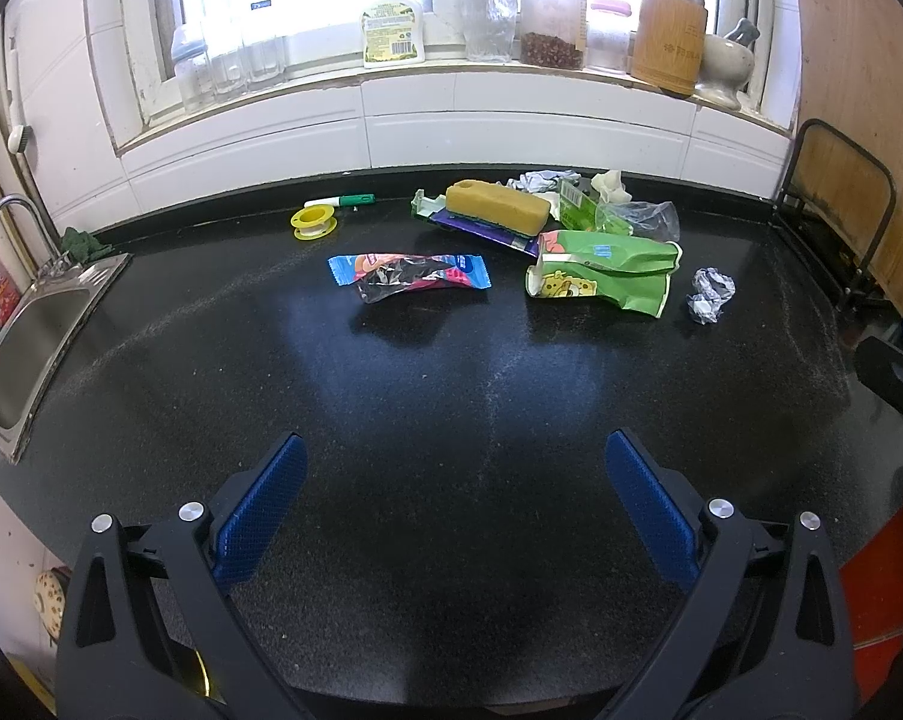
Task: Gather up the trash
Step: 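Grasp the pink-blue wrapper with the left tool while the right tool grasps the crumpled foil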
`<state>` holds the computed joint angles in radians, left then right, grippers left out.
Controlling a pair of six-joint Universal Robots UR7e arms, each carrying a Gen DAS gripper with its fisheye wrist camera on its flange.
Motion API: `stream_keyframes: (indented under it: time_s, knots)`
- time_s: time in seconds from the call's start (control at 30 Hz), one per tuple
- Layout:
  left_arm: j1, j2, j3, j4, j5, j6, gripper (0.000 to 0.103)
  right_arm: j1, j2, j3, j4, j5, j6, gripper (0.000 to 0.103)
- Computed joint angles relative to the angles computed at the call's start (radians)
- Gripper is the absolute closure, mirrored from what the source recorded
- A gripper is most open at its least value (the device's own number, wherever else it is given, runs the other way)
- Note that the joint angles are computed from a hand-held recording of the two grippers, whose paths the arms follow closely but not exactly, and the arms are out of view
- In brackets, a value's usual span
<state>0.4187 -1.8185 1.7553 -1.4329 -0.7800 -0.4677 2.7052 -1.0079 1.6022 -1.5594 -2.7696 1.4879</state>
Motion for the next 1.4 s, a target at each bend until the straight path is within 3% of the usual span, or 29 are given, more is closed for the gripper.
stream_keyframes:
  time_s: [0.13,0.23,0.43,0.57,0.67,0.87,0.97,1.03,1.07,1.1,1.13,1.17,1.2,1.3,1.4]
  knots:
    - [0.015,0.009,0.003,-0.021,-0.009,0.04,0.006,-0.001,-0.001,0.003,0.0,0.004,0.002,0.006]
    - [0.045,0.017,0.021,-0.126,-0.016,0.187,0.006,-0.012,-0.018,0.041,-0.049,0.011,-0.03,0.006]
    - [0.178,0.149,0.012,-0.482,-0.003,0.691,0.006,-0.083,-0.088,0.147,-0.278,-0.003,-0.248,0.006]
    - [0.292,0.284,-0.062,-0.602,-0.074,0.886,0.006,-0.195,-0.123,0.237,-0.579,0.04,-0.508,0.006]
    - [0.367,0.371,-0.11,-0.656,-0.14,1.048,0.006,-0.281,-0.124,0.258,-0.69,0.066,-0.641,0.006]
    - [0.447,0.492,-0.195,-0.607,-0.202,1.121,0.006,-0.413,-0.12,0.287,-0.881,0.122,-0.802,0.006]
    - [0.461,0.508,-0.184,-0.653,-0.222,1.158,0.006,-0.448,-0.112,0.28,-0.875,0.138,-0.822,0.006]
    - [0.466,0.516,-0.19,-0.65,-0.229,1.144,0.007,-0.46,-0.109,0.288,-0.914,0.151,-0.851,0.015]
    - [0.465,0.515,-0.184,-0.654,-0.228,1.142,0.015,-0.464,-0.109,0.287,-0.913,0.154,-0.85,0.028]
    - [0.466,0.509,-0.176,-0.659,-0.238,1.136,0.03,-0.469,-0.108,0.287,-0.91,0.159,-0.853,0.048]
    - [0.465,0.509,-0.179,-0.647,-0.239,1.12,0.039,-0.473,-0.108,0.286,-0.895,0.163,-0.847,0.057]
    - [0.461,0.508,-0.179,-0.63,-0.231,1.09,0.063,-0.473,-0.109,0.288,-0.898,0.176,-0.846,0.059]
    - [0.455,0.505,-0.179,-0.608,-0.212,1.049,0.078,-0.468,-0.11,0.297,-0.918,0.171,-0.848,0.063]
    - [0.433,0.473,-0.166,-0.571,-0.205,0.979,0.092,-0.448,-0.112,0.299,-0.893,0.163,-0.828,0.064]
    - [0.384,0.401,-0.112,-0.548,-0.178,0.889,0.094,-0.409,-0.123,0.305,-0.859,0.144,-0.781,0.064]
